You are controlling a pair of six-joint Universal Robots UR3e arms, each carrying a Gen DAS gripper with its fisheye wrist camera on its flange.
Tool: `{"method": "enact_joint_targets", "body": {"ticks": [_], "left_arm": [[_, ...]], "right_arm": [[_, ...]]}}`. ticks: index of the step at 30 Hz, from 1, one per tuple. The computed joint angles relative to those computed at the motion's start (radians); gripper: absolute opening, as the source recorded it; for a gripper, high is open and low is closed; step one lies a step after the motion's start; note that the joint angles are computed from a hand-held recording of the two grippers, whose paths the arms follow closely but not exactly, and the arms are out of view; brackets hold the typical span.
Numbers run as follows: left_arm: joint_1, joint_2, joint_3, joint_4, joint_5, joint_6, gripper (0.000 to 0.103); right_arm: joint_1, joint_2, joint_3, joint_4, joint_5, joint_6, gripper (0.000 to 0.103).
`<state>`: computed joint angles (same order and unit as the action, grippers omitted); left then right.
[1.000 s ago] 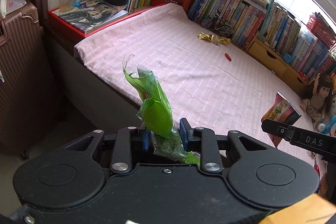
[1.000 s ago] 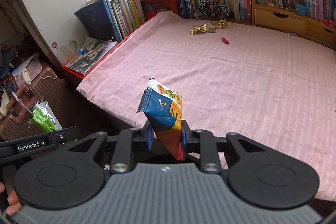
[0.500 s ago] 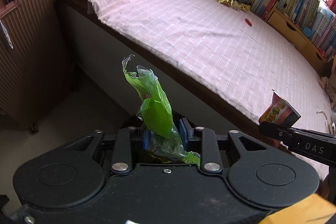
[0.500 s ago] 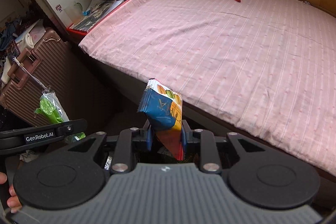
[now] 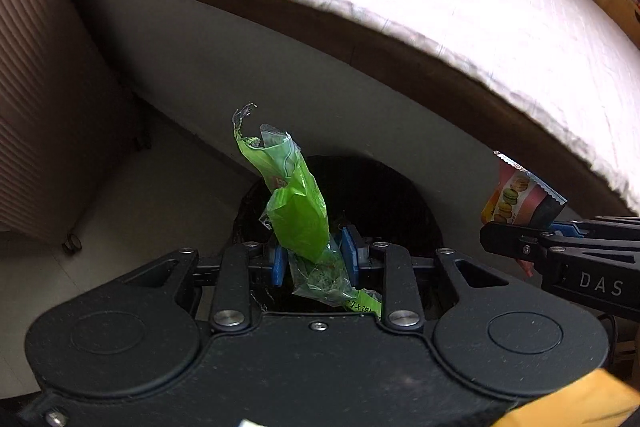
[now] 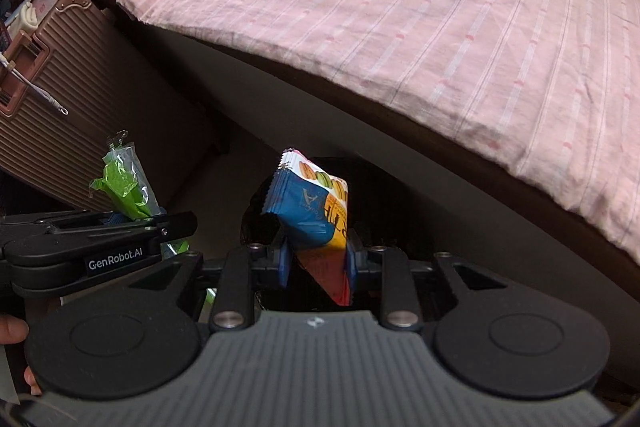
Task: Collect trash
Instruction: 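Carry the green wrapper and macaron packet off the bed down over the bin, then open both grippers to drop the wrapper and packet into the bin, then raise both tools back over the bed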
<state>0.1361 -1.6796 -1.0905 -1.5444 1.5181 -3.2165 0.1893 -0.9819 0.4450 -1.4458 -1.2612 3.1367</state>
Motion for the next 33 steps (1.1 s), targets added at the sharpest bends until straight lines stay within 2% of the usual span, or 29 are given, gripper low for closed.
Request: {"method": "enact_joint_targets", "body": {"ticks": [6, 13, 15, 18, 20, 26, 30, 33], "left_arm": [[-0.009, -0.038, -0.211, 0.227, -0.004, 0.013, 0.027], [-0.019, -0.104, -0.381, 0.430, -0.005, 0.020, 0.029], [-0.027, -0.128, -0.408, 0.474, -0.002, 0.019, 0.036], [-0.039, -0.168, -0.423, 0.517, 0.004, 0.013, 0.045], [-0.042, -0.180, -0.431, 0.528, 0.003, 0.010, 0.054], [-0.050, -0.152, -0.457, 0.549, 0.035, 0.004, 0.065], [-0.037, -0.108, -0.383, 0.439, 0.037, 0.019, 0.068], [-0.032, -0.080, -0.248, 0.279, 0.033, 0.021, 0.071]], "right_arm": [[0.000, -0.042, 0.287, -0.226, -0.015, 0.013, 0.033], [0.006, -0.044, 0.523, -0.451, -0.030, -0.011, 0.035], [0.009, -0.039, 0.570, -0.505, -0.031, -0.007, 0.039], [0.009, -0.040, 0.635, -0.574, -0.034, -0.011, 0.054], [0.011, -0.033, 0.660, -0.609, -0.035, -0.019, 0.065], [0.006, -0.034, 0.658, -0.623, -0.031, -0.018, 0.070], [0.002, -0.061, 0.596, -0.540, -0.027, -0.022, 0.070], [0.003, -0.054, 0.447, -0.399, -0.030, -0.031, 0.070]]}}
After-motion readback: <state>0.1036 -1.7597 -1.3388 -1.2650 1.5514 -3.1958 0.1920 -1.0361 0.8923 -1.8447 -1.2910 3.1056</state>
